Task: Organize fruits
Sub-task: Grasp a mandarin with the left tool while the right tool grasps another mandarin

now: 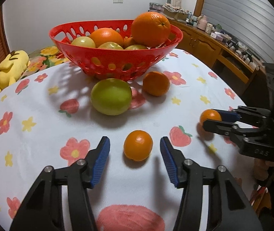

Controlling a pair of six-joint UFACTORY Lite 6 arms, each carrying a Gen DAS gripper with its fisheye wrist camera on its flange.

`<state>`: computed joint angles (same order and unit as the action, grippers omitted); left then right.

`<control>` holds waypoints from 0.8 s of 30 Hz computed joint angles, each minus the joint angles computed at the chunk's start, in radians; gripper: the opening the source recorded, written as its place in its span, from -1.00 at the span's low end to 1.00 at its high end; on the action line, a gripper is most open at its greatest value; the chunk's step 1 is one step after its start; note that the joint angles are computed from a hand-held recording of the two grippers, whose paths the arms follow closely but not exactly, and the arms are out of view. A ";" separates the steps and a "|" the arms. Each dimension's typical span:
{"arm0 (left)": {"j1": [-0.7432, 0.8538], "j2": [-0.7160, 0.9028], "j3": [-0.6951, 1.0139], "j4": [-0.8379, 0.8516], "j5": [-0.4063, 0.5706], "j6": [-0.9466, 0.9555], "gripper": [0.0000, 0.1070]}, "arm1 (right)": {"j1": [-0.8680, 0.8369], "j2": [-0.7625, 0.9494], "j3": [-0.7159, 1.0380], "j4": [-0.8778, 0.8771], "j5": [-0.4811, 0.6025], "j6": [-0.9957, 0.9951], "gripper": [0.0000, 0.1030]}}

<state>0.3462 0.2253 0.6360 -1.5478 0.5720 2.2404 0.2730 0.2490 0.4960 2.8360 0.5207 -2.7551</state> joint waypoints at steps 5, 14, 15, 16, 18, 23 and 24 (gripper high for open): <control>-0.036 0.012 0.000 -0.030 -0.031 0.018 -0.21 | -0.008 -0.062 -0.087 0.006 0.052 0.002 -0.32; -0.079 0.028 0.002 -0.089 -0.077 0.055 -0.46 | -0.030 -0.107 -0.181 0.019 0.127 -0.022 -0.32; -0.080 0.028 0.002 -0.092 -0.078 0.058 -0.47 | -0.032 -0.107 -0.184 0.016 0.134 -0.021 -0.32; -0.082 0.025 -0.002 -0.101 -0.079 0.066 -0.47 | -0.031 -0.106 -0.184 0.017 0.136 -0.022 -0.32; -0.078 0.021 -0.006 -0.094 -0.069 0.056 -0.48 | -0.031 -0.104 -0.184 0.015 0.142 -0.022 -0.32; -0.045 -0.033 -0.035 -0.053 -0.035 0.027 -0.47 | -0.047 -0.101 -0.190 -0.013 0.161 -0.005 -0.32; -0.034 -0.054 -0.047 -0.041 -0.023 0.020 -0.47 | -0.048 -0.101 -0.191 -0.014 0.164 -0.005 -0.32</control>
<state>0.3124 0.1715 0.5890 -1.5886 0.5488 2.2601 0.2249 0.1484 0.3054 2.8223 0.6846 -2.7599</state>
